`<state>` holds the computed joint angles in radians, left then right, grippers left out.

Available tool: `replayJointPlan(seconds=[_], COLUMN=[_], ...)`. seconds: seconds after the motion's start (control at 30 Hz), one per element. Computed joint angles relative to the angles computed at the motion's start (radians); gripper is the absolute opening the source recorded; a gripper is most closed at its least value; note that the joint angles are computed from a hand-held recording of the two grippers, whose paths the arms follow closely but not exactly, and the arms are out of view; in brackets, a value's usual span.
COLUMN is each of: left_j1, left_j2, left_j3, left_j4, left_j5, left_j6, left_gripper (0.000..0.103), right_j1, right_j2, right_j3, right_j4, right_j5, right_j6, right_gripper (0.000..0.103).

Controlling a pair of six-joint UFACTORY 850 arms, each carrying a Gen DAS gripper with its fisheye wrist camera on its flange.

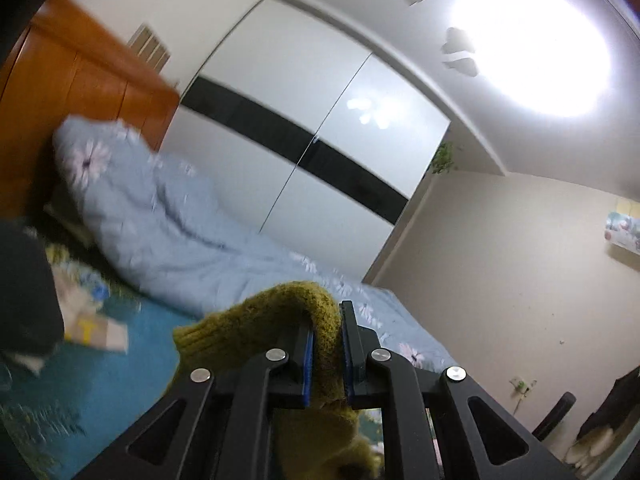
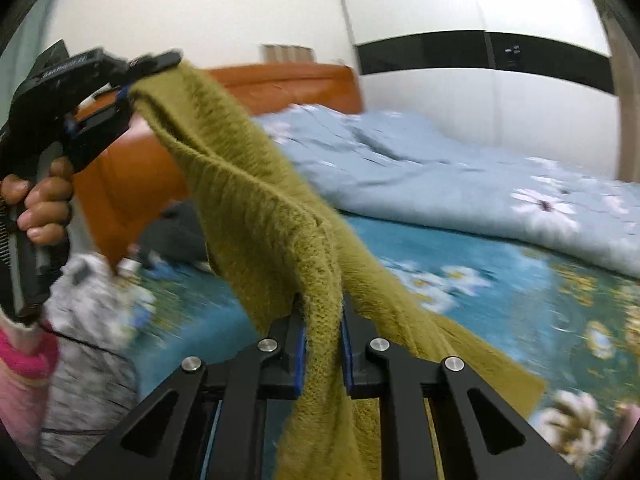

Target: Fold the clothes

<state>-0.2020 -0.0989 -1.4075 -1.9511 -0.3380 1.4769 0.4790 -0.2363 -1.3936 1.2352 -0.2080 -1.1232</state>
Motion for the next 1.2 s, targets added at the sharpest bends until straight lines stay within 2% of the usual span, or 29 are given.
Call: replayJointPlan(seconds=[0.07, 0.13, 0.2, 0.33, 0.5, 0.6, 0.7, 0.93, 1.0, 1.07, 1.13, 1.17, 1.2], left_j1=[-0.008, -0.030, -0.040, -0.063, -0.113, -0.166, -0.214, -0.228, -0.219, -0.198, -0.179, -0.169, -0.156], left_j2=[-0.022, -0.066, -0.126, -0.247, -0.417, -0.501, -0.556, -0.594, -0.577, -0.553, -0.528, -0.515, -0.490], left_j3=[-0.042, -0.095, -0.135, -0.212, -0.349, -0.422, -0.439, -0.442, -0.428, -0.404, -0.377, -0.364, -0.330], left_j4=[0.070, 0.205, 0.350, 0.611, 0.813, 1.072, 1.265, 1.290, 1.264, 1.212, 1.185, 1.173, 1.159], left_j5=[0.013, 0.070, 0.062, 0.020, -0.104, -0.134, -0.142, -0.229, -0.228, -0.251, -0.268, -0.277, -0.267], left_j6=[-0.038, -0.130, -0.270, -0.531, -0.727, -0.944, -1.117, -1.122, -1.094, -1.031, -0.986, -0.965, -0.939], left_gripper=[0.012, 0.012, 0.012, 0.012, 0.012, 0.013, 0.013, 0.017, 0.024, 0.038, 0.047, 0.052, 0.054], right_j1=[0.005, 0.000, -0.013, -0.069, -0.141, -0.195, -0.232, -0.243, -0.239, -0.230, -0.219, -0.211, -0.206], right_j2=[-0.008, -0.008, -0.005, 0.000, 0.002, 0.006, -0.002, -0.031, -0.029, -0.027, -0.020, -0.014, -0.003], right_j3=[-0.011, -0.005, 0.009, 0.048, 0.110, 0.152, 0.179, 0.189, 0.190, 0.187, 0.185, 0.187, 0.195], right_j4=[0.084, 0.091, 0.072, -0.126, -0.426, -0.440, -0.453, -0.519, -0.558, -0.621, -0.745, -0.825, -0.889], right_j5=[-0.033, -0.038, -0.024, 0.014, 0.034, 0.018, -0.011, -0.054, -0.050, -0.045, -0.042, -0.039, -0.033], right_j6=[-0.077, -0.086, -0.053, 0.215, 0.607, 0.696, 0.755, 0.818, 0.847, 0.898, 0.993, 1.058, 1.111], right_gripper=[0.014, 0.014, 0.014, 0.013, 0.012, 0.011, 0.011, 0.012, 0.012, 0.013, 0.014, 0.018, 0.030])
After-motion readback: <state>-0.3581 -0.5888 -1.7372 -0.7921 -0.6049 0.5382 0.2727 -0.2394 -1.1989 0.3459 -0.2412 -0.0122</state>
